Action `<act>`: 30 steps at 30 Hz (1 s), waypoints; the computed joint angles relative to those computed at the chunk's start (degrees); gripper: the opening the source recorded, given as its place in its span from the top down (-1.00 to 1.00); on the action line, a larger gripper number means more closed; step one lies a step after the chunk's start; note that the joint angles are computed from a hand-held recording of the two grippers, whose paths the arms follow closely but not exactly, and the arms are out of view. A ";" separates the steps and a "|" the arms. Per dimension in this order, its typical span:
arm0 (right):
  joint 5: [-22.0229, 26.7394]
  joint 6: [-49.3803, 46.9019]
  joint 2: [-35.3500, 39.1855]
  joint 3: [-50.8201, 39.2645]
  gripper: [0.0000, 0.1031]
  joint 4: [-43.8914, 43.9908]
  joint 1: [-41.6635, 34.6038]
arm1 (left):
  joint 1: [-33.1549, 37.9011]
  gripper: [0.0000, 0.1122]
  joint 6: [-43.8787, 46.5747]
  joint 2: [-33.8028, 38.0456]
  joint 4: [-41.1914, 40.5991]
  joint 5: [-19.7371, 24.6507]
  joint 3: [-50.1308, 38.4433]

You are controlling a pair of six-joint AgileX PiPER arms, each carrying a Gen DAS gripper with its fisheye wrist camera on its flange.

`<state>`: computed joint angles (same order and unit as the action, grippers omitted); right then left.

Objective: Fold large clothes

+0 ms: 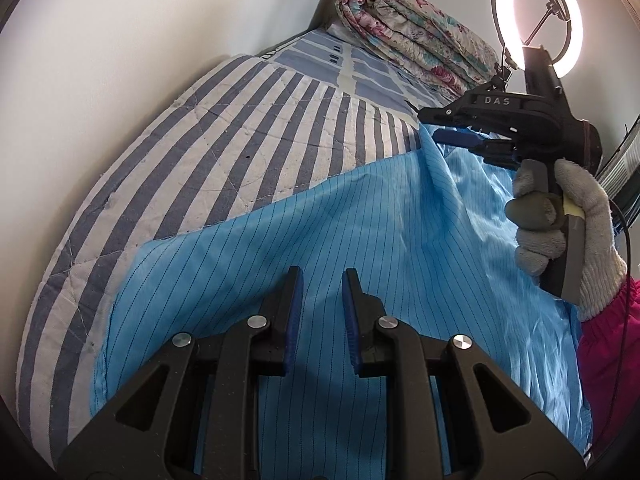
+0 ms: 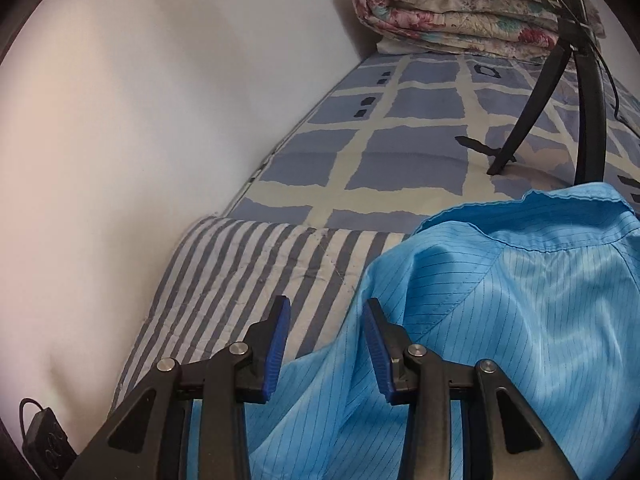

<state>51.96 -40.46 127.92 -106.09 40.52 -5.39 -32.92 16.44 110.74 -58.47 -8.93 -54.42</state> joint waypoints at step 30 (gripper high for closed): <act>10.51 2.18 5.50 -9.30 0.28 1.04 -9.06 | -0.67 0.67 11.88 0.68 -11.79 -0.61 -1.38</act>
